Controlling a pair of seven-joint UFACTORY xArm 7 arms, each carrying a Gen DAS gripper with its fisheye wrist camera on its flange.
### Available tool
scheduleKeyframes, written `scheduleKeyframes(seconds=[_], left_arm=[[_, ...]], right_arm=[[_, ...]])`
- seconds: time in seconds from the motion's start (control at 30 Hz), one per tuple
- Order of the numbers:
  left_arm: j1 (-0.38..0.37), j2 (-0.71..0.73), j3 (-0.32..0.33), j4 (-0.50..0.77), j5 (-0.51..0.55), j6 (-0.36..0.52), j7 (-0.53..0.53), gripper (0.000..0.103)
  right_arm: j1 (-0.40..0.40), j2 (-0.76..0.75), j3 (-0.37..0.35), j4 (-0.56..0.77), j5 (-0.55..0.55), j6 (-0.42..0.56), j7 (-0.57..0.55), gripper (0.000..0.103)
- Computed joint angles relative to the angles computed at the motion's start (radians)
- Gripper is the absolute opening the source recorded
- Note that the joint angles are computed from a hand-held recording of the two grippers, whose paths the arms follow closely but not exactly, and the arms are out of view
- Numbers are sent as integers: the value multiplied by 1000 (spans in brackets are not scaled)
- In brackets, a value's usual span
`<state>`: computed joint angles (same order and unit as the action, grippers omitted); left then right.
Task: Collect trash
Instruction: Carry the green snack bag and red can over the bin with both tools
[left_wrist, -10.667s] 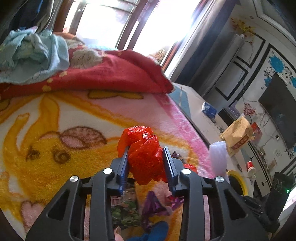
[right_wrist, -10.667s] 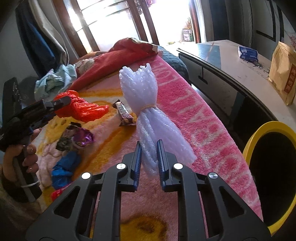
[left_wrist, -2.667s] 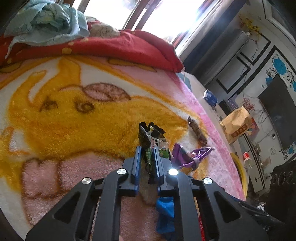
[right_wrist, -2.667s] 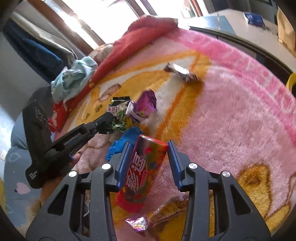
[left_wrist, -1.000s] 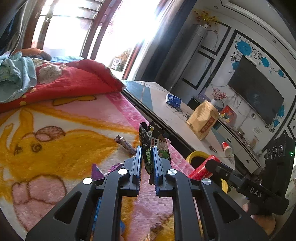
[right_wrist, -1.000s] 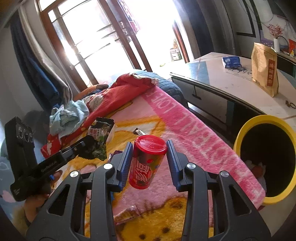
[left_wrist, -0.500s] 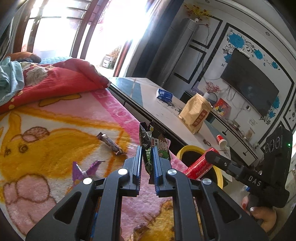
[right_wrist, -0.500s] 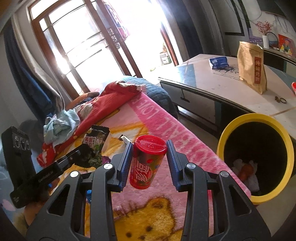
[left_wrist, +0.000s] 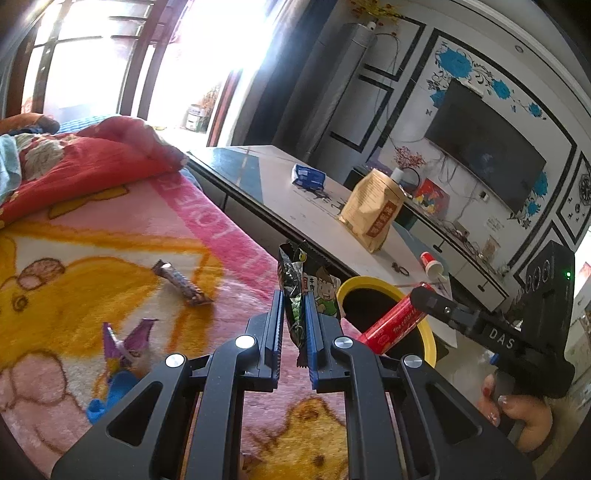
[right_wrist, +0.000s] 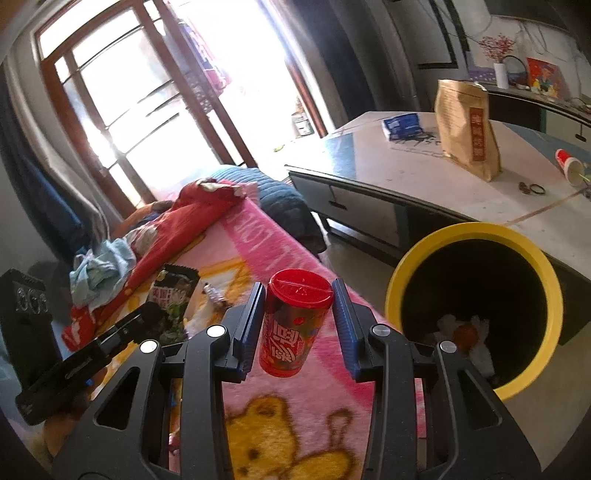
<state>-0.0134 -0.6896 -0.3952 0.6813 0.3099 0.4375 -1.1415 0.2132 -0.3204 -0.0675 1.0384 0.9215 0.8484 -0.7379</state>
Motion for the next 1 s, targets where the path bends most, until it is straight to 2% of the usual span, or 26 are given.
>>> scheduleKeyframes(seconds=[0.53, 0.8, 1.0], left_arm=[[-16, 164, -18, 106, 58, -26, 9, 11], [-38, 299, -29, 194, 137, -49, -16, 11], [-92, 413, -6, 279, 213, -52, -29, 11]], right_arm=[[-86, 95, -19, 64, -6, -58, 32, 30], [-136, 148, -15, 101, -17, -125, 53, 30], [-166, 191, -9, 130, -26, -149, 71, 30]])
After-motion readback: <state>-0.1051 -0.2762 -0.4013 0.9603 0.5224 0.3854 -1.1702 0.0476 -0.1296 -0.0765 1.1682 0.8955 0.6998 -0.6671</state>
